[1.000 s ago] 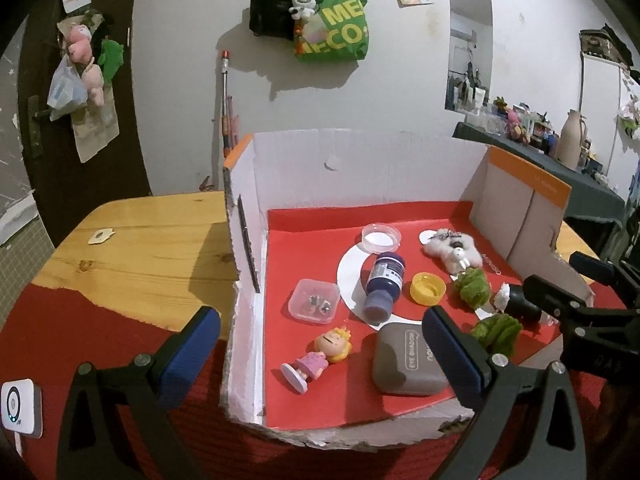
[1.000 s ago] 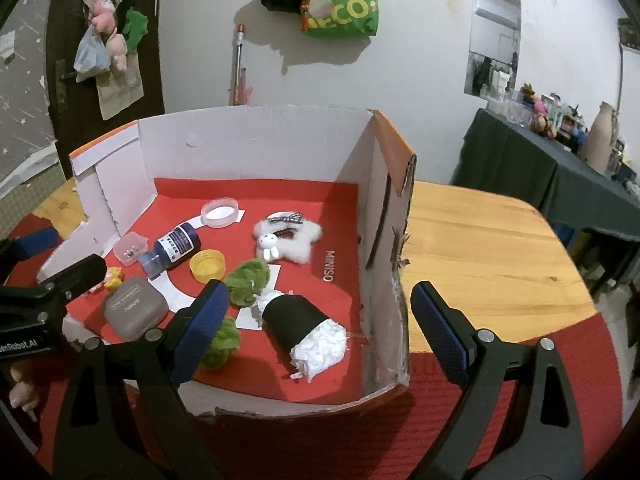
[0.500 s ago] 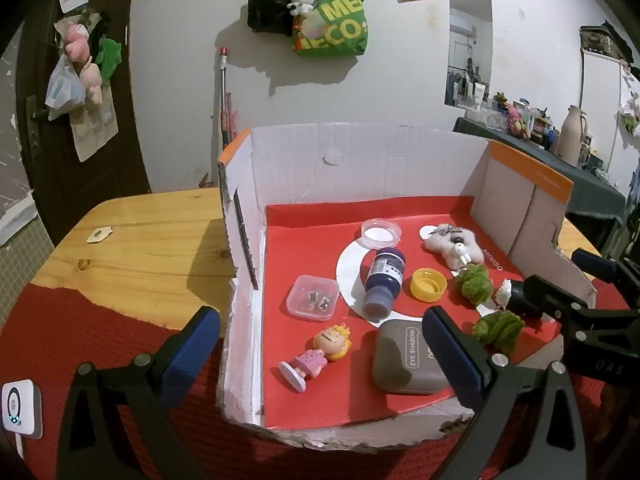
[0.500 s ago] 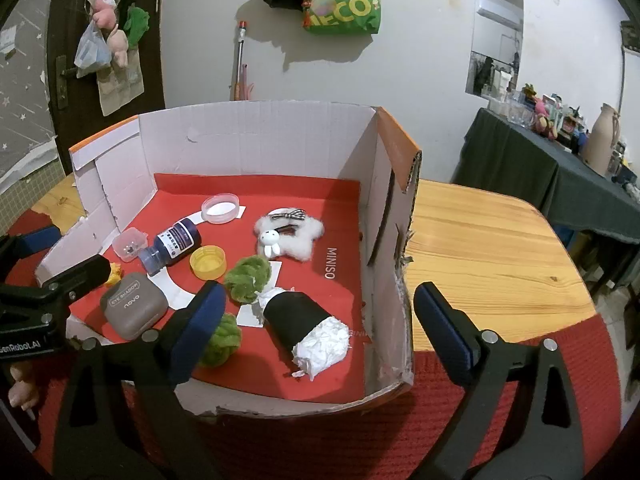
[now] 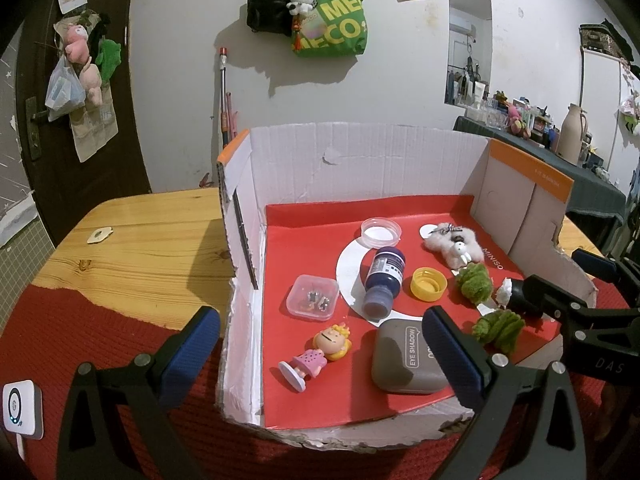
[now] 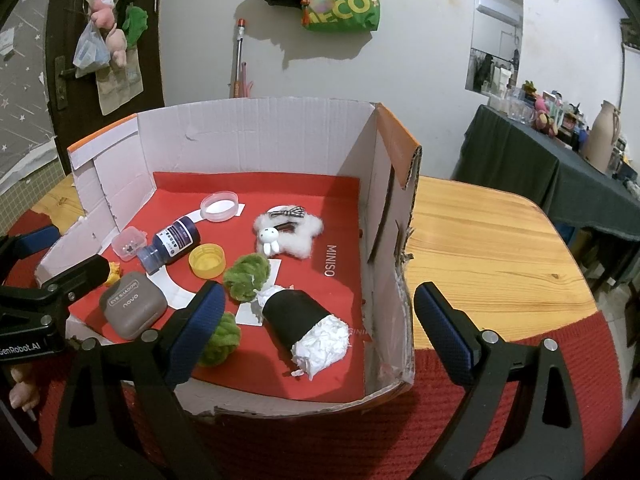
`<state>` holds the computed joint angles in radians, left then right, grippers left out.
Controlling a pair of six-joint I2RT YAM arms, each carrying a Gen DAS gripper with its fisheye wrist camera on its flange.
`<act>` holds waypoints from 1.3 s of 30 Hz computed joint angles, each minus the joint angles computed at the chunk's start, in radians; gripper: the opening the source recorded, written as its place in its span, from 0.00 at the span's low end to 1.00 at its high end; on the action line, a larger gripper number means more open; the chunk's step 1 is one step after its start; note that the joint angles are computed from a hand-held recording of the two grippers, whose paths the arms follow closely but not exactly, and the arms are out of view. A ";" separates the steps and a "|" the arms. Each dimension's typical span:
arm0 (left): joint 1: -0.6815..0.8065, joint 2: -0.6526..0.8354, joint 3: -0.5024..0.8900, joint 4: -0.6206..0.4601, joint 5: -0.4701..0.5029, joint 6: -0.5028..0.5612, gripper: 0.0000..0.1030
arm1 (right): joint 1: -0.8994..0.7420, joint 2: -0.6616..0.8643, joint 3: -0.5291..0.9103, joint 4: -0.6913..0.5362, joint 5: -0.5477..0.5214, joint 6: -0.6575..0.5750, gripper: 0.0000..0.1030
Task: Organize objects
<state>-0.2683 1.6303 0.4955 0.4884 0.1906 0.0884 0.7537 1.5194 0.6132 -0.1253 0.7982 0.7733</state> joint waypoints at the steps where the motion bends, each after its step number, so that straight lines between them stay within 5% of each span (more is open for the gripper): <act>1: 0.000 0.001 0.001 -0.001 -0.001 0.001 1.00 | 0.000 -0.001 0.000 0.001 0.000 -0.001 0.94; 12: 0.007 -0.032 -0.047 0.060 -0.010 -0.004 1.00 | 0.029 -0.018 -0.003 -0.028 0.010 0.025 0.94; 39: 0.093 -0.334 -0.127 -0.194 0.134 0.031 1.00 | 0.229 -0.078 0.107 -0.393 0.092 0.308 0.94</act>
<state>-0.1755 1.2966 0.3685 0.2943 0.3243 0.1193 0.9825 1.4412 0.7206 -0.5187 0.8900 1.0817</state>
